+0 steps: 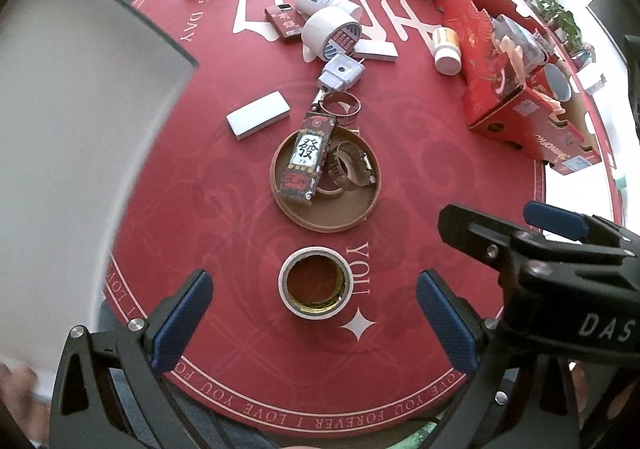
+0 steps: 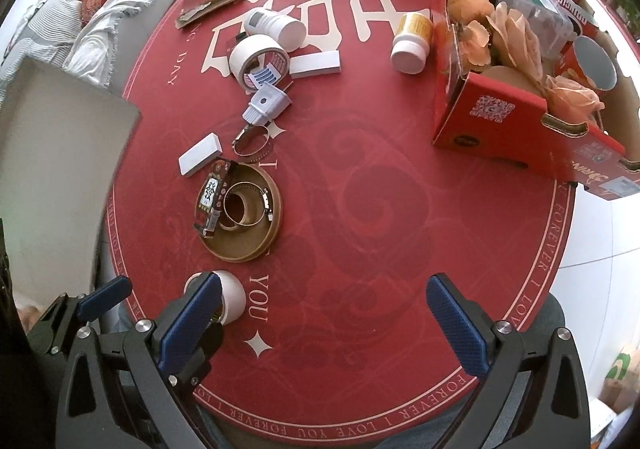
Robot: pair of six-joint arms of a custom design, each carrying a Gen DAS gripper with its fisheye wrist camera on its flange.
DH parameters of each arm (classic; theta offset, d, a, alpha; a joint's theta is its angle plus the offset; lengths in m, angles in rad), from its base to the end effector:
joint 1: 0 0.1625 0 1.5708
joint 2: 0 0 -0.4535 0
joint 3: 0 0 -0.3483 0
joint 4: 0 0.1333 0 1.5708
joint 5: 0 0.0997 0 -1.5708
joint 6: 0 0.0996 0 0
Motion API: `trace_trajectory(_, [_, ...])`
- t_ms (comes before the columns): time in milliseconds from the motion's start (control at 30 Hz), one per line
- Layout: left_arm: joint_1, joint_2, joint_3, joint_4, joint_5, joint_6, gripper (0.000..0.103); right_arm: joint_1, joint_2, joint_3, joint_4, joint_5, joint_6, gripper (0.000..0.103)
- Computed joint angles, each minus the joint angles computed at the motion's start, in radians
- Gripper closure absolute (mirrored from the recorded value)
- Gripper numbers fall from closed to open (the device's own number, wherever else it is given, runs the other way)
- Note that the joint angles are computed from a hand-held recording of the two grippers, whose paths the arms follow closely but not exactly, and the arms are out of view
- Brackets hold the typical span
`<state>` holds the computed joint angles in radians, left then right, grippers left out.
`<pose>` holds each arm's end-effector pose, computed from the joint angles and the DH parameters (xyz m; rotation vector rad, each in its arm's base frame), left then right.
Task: Organize rigid objects
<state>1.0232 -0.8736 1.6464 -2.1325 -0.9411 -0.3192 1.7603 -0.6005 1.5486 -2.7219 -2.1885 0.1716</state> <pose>-0.1595 -0.6303 0.1674 0.3681 2.4574 -0.1009 0.2045 -0.6647 0.0764 -0.0598 -2.5417 0.4002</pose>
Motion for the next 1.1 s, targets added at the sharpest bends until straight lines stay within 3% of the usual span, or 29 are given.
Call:
trace_trajectory(133, [0.006,-0.003,-0.001,0.006,0.006,-0.006,0.001,-0.002,0.000,-0.011,0.047,-0.001,0.029,0.000])
trace_trajectory(933, [0.031,0.005,-0.003,0.039,0.015,-0.034,0.001,-0.009,0.030,-0.038,0.086,-0.048,0.047,0.000])
trace_trajectory(1100, [0.031,0.014,-0.005,0.040,0.017,-0.030,0.001,-0.016,0.027,-0.037,0.096,-0.023,0.058,0.000])
